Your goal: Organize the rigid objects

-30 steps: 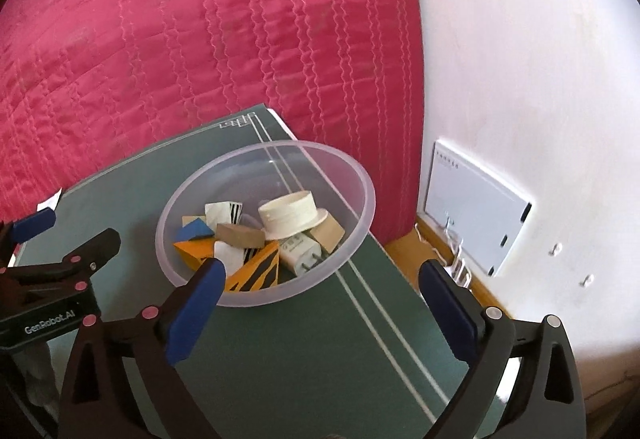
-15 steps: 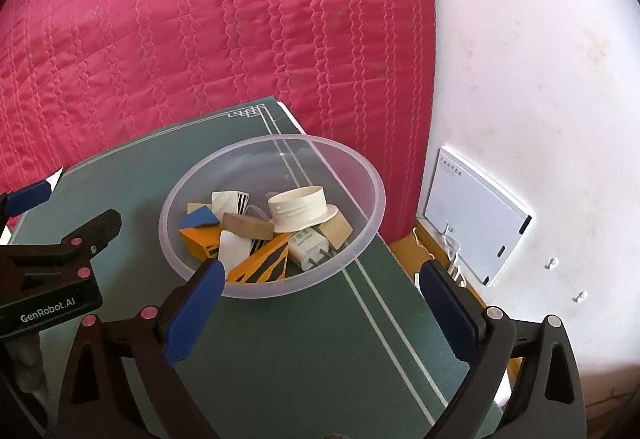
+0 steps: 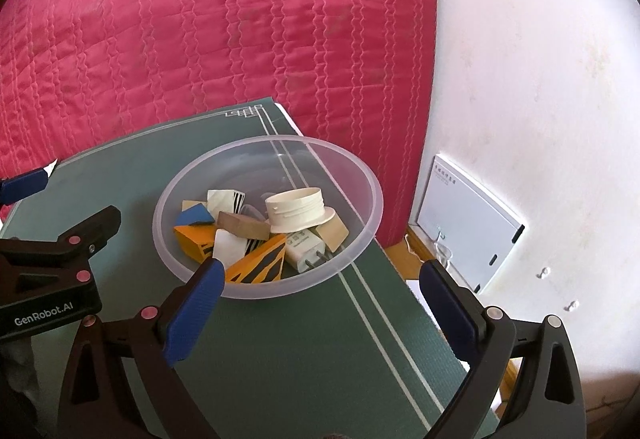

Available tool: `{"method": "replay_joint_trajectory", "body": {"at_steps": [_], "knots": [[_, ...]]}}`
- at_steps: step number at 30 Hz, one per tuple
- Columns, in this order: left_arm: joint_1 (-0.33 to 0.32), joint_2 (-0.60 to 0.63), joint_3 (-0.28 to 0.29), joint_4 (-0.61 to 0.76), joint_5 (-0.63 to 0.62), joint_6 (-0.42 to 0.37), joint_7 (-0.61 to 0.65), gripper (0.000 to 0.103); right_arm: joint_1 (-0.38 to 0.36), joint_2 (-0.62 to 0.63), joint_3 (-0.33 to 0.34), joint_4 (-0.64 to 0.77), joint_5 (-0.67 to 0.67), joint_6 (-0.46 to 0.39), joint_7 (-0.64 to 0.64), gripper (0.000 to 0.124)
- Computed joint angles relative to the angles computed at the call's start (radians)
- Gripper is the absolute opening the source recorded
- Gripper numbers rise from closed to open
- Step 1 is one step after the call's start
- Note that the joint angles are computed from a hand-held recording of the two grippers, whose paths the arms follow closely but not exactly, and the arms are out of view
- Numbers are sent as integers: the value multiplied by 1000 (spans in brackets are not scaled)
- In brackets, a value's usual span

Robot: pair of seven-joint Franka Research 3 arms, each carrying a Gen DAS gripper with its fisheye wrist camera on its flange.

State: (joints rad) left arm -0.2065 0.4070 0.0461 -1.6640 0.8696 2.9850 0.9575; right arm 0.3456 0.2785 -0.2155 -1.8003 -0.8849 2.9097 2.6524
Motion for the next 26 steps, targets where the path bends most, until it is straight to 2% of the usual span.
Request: {"method": "replay_joint_trajectory", "body": {"at_steps": [12, 20, 26], "knots": [[2, -4, -7, -5, -12, 2, 16, 102, 8, 5, -4, 3, -5, -3, 3, 98], [-15, -4, 11, -7, 17, 7, -5, 102, 7, 7, -1, 2, 0, -2, -2, 98], [10, -11, -9, -21, -11, 10, 22, 102, 8, 12, 6, 2, 21, -2, -22, 98]]}}
